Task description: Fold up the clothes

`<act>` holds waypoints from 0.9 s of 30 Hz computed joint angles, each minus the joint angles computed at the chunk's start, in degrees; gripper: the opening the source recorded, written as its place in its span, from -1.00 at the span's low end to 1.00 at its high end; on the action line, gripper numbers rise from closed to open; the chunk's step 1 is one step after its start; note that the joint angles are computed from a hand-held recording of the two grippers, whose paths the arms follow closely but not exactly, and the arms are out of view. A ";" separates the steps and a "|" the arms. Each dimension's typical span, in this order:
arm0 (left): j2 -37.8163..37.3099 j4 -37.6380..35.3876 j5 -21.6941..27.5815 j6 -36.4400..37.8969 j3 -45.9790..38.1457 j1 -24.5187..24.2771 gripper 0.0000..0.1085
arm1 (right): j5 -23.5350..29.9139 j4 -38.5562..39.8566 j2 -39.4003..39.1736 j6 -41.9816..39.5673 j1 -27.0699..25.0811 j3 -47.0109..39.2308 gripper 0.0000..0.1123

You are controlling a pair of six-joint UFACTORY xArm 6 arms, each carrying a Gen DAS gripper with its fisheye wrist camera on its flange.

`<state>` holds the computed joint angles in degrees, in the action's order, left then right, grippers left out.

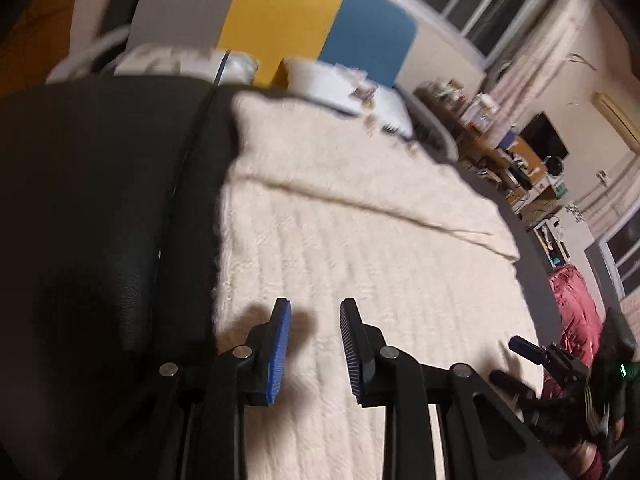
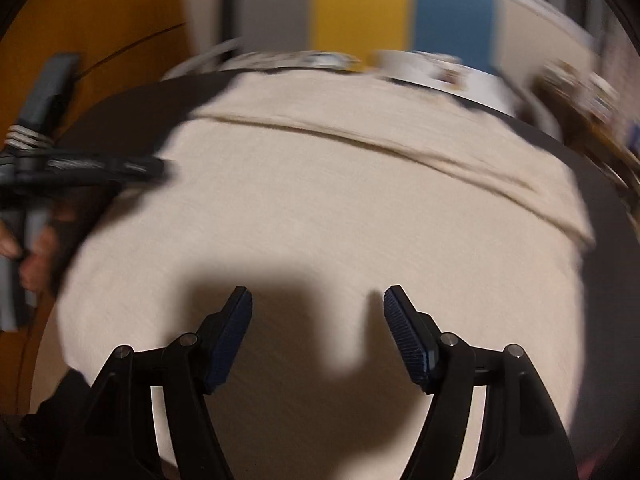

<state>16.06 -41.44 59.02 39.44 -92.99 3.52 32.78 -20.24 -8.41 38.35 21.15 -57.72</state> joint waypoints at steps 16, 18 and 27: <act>-6.56 8.54 -6.90 4.38 10.52 -5.02 -0.53 | 0.39 -1.69 -3.55 0.88 -3.76 1.38 0.28; -5.79 7.80 -6.08 3.39 9.01 -4.67 -0.53 | 2.90 2.70 0.06 -3.08 -4.11 -0.75 0.28; -10.86 4.06 -7.33 8.73 15.24 -2.37 -0.52 | -4.96 4.17 -10.75 1.72 -5.00 11.92 0.39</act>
<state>5.20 -37.38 51.69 48.16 -77.75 1.15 27.82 -16.07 -19.15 40.07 16.16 -45.81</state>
